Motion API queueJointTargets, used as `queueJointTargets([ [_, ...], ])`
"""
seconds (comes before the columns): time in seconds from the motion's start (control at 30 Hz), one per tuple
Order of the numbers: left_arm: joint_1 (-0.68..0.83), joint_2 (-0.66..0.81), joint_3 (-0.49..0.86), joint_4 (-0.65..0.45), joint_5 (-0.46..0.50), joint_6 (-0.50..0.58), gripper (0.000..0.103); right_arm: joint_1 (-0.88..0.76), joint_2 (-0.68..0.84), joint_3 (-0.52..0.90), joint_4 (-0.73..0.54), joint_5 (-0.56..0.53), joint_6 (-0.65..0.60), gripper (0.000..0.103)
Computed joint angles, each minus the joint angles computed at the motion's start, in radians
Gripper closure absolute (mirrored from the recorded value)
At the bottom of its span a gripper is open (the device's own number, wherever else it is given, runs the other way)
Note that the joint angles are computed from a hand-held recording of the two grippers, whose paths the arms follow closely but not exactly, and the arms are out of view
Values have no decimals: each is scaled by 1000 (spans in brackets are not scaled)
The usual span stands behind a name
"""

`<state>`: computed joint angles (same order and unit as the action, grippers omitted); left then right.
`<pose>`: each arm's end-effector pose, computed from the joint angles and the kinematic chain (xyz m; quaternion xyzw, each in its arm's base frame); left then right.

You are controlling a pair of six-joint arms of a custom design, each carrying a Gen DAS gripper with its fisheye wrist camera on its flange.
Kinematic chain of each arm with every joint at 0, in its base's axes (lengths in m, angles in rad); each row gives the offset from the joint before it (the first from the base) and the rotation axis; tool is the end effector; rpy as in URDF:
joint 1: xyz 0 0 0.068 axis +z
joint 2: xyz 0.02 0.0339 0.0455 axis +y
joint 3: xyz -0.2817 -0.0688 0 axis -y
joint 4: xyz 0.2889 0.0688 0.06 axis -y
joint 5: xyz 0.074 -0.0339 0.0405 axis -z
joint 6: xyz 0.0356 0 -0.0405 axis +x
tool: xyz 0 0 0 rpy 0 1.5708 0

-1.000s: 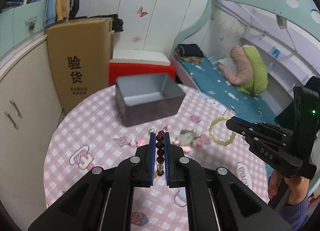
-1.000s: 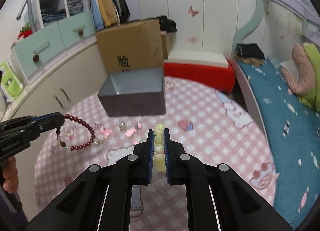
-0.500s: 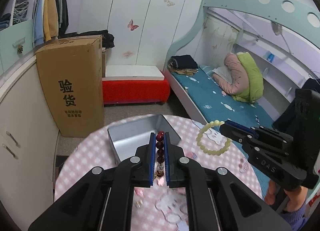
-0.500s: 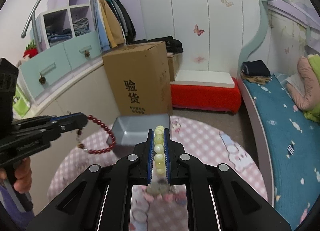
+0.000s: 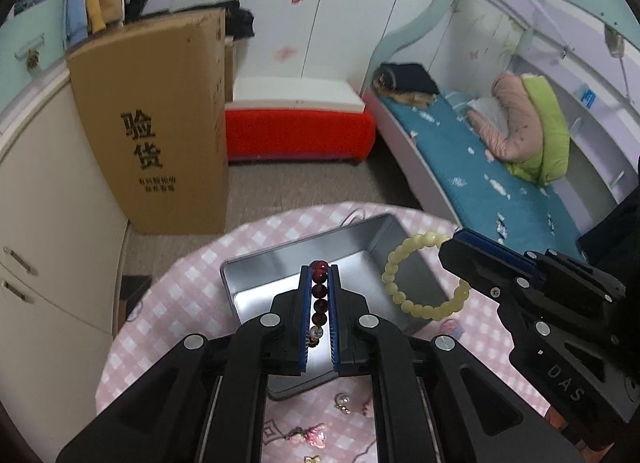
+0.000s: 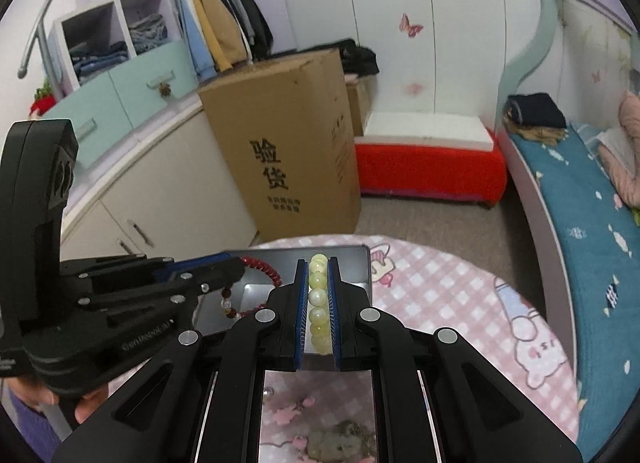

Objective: Organize jewelry
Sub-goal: 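Carry both bracelets into the grey metal box with both tools, then open both tools to release the bracelets inside the box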

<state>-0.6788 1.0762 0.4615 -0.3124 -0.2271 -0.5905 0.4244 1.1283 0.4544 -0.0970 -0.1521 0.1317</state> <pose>0.1779 -0.1332 0.1569 0.0058 0.9432 -0.0998 0.3168 0.2173 0.1041 0.1586 -0.1632 0.9043 0.1739 0.3541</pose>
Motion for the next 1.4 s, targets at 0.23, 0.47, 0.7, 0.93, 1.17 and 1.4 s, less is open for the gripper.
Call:
queueJointTargets([
  [0.23,32,120,4,65,18,12,97,6,151,0,101,-2,9,93],
  [0.47,29,158,6,80,15,15,96,3,233,2,144,-4,14,93],
  [0.7,26,135,-2,66,-3,4,79,1,230,-7,144,3,15,92],
  [0.93,-28,38,-6,3,-70,-48,50,-4,156,-31,104,4,21,90],
  [1.17,-171,-153,-20,-161,-233,-148,40,-6,-89,-90,-16,18,39,53],
  [1.4,-450,-350,-34,-488,-492,-465,36,-16,-505,-149,-292,39,22,53],
])
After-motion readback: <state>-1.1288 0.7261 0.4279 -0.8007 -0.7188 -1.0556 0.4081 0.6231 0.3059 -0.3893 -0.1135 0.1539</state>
